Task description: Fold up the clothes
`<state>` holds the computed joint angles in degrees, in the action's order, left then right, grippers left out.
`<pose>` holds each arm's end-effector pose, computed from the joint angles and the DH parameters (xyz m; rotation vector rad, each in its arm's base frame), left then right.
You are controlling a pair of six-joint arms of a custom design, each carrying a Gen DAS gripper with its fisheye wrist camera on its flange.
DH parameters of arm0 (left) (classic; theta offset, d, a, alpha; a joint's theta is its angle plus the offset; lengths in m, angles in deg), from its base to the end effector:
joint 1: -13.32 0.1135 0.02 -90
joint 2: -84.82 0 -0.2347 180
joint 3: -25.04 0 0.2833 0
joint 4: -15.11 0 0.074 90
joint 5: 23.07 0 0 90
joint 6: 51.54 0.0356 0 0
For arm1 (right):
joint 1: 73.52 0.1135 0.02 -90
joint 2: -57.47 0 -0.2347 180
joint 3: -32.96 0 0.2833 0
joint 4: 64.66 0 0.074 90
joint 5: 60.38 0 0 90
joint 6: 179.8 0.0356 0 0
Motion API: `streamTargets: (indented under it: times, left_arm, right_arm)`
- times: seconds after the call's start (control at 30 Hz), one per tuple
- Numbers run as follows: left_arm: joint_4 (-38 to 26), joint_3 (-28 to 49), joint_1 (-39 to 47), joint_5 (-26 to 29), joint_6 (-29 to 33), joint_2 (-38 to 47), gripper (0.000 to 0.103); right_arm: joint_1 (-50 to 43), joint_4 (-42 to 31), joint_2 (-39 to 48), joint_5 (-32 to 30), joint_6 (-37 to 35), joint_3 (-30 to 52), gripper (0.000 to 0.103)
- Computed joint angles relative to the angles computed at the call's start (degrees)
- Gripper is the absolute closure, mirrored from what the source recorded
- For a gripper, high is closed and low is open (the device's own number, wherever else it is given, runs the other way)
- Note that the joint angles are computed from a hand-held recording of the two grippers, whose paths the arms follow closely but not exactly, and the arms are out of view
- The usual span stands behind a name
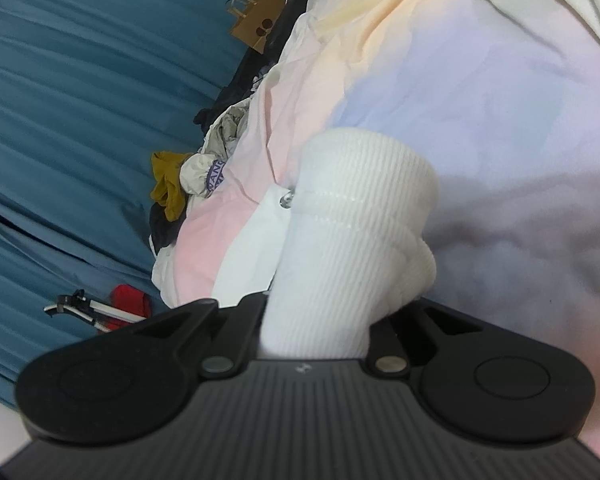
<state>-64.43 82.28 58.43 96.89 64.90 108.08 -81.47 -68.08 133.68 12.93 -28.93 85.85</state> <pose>0.0921 0.0673 0.2897 -0.1209 2.2349 0.0483 0.3191 -0.0342 0.1806 1.0409 1.8589 0.8610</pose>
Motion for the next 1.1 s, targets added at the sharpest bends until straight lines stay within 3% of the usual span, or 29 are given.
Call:
streamTargets:
  times: [0.43, 0.73, 1.0, 1.1]
  left_arm:
    - [0.77, -0.99, -1.32, -1.68, 0.98, -0.14, 0.022]
    - [-0.23, 1.20, 3.42, 3.56, -0.04, -0.88, 0.023]
    - [1.15, -0.47, -5.89, -6.61, -3.19, -1.53, 0.022]
    - [0.73, -1.12, -5.82, -5.99, -2.04, -1.48, 0.022]
  right_arm:
    - [-0.25, -1.18, -0.23, -0.20, -1.98, 0.90, 0.093]
    - [-0.16, -1.37, 0.10, 0.23, -2.97, 0.99, 0.093]
    - [1.09, -1.94, 0.27, 3.12, -5.40, 1.01, 0.093]
    - [2.13, -2.41, -0.08, 5.33, -5.42, 1.01, 0.093]
